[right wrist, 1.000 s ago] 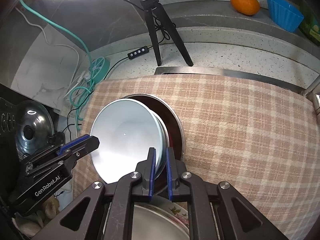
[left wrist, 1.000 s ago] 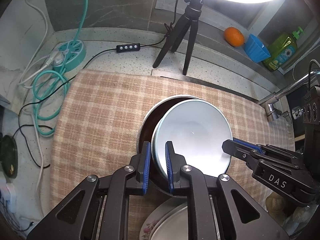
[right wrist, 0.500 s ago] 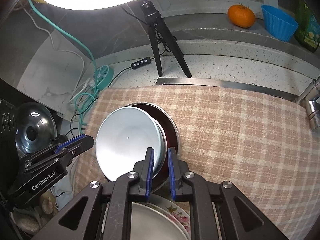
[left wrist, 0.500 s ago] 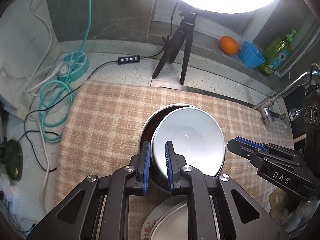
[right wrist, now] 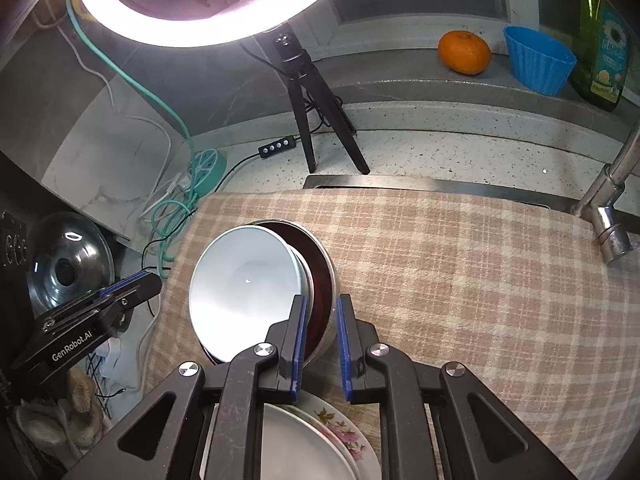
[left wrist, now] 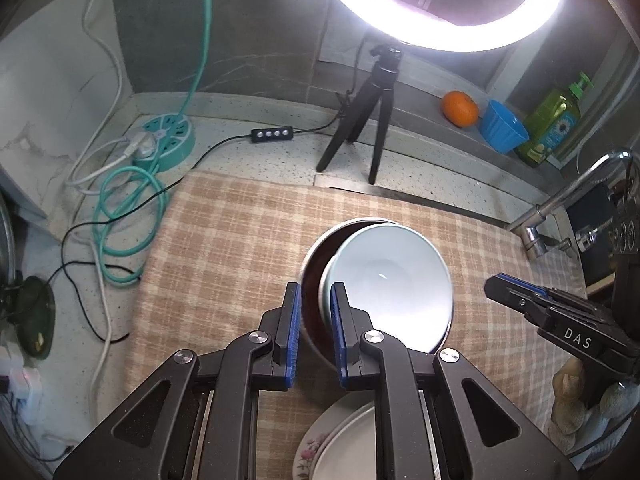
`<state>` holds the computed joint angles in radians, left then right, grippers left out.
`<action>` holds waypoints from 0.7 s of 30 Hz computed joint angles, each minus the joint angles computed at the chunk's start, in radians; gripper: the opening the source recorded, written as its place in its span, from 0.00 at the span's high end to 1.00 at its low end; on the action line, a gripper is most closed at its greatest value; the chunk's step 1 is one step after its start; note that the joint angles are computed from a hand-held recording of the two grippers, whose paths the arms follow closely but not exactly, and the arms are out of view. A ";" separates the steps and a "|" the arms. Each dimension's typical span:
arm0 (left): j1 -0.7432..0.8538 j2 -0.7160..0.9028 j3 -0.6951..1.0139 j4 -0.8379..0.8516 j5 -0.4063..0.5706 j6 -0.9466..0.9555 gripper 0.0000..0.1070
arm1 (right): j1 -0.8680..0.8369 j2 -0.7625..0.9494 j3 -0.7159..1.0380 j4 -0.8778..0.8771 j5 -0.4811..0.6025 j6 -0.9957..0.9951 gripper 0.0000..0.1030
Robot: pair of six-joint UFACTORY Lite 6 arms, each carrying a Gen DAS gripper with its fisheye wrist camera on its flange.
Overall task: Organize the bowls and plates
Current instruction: 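Lower the pale blue bowl into the steel bowls and open both grippers, then close both grippers on the rim of the nested bowl stack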
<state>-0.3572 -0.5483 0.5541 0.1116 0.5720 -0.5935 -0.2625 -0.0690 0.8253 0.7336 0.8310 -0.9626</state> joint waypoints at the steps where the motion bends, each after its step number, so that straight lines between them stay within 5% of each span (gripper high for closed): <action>1: 0.033 -0.014 -0.015 -0.042 -0.007 0.047 0.88 | -0.007 0.003 -0.001 0.000 0.000 -0.003 0.87; 11: 0.377 -0.047 -0.132 -0.616 0.004 0.674 0.86 | -0.069 0.053 0.003 0.040 0.048 -0.059 0.74; 21: 0.488 0.029 -0.182 -0.892 0.039 0.963 0.82 | -0.077 0.101 0.005 0.068 0.047 -0.071 0.74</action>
